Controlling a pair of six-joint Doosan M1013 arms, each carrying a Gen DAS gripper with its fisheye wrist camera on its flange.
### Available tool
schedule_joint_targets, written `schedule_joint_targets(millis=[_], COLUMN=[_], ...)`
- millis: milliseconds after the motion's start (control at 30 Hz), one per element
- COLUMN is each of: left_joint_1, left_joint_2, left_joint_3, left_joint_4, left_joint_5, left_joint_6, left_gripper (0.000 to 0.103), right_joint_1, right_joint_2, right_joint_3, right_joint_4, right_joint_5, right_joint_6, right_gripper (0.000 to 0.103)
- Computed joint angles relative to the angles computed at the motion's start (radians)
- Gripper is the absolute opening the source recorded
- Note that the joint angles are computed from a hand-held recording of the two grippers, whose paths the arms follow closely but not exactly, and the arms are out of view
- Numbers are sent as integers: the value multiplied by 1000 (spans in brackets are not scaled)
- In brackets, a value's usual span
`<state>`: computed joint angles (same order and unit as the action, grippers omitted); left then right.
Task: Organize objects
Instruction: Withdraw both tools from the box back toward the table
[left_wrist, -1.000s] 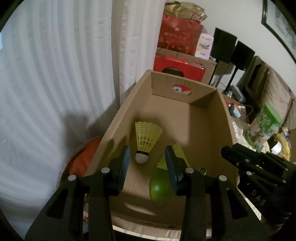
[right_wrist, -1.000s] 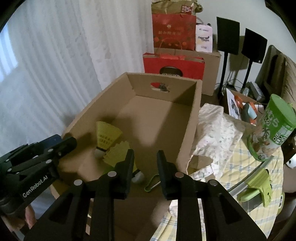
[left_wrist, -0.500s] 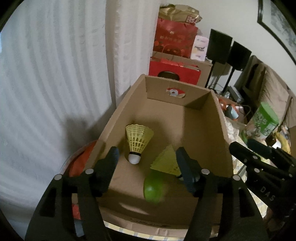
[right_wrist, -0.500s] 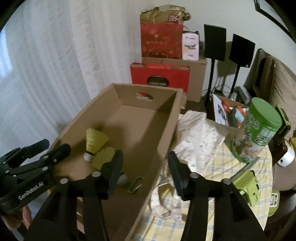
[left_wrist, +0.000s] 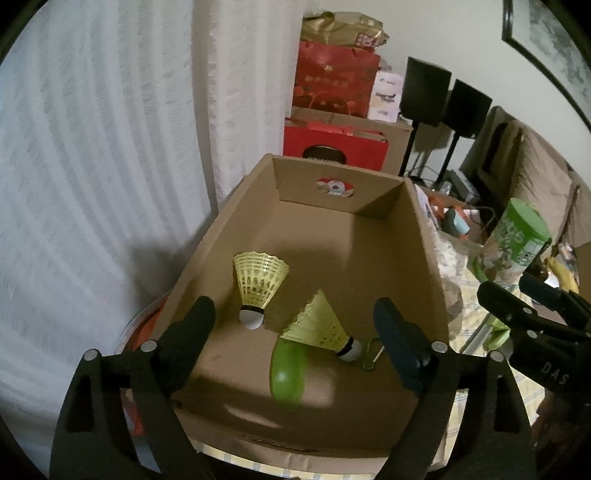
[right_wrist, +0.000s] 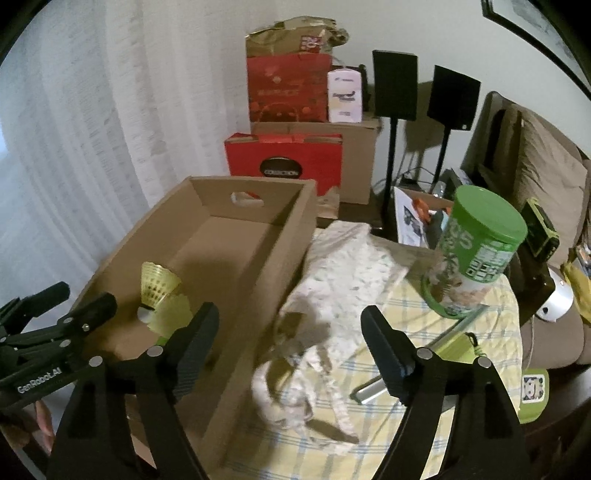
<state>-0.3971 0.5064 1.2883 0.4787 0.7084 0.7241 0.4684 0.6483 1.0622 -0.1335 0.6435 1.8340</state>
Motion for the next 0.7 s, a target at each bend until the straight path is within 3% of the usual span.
schedule_joint_targets(millis=[133,200,700], left_joint_1=[-4,-7,-30], left_joint_2=[-2,-1,12], left_joint_3=[0,-2,-28], left_joint_4=[-7,-1,-25], left_joint_5=[-16,-20,-41], left_joint_6=[7,9,56], left_gripper=[96,99,103], right_joint_1=[-14,-18,-46], right_joint_2=[-12,-16,-54], right_joint_3=[16,21,77], right_joint_4=[9,6,-58], right_joint_5=[-9,-14,-32], right_joint_6=[10,20,88], right_gripper=[92,102,103])
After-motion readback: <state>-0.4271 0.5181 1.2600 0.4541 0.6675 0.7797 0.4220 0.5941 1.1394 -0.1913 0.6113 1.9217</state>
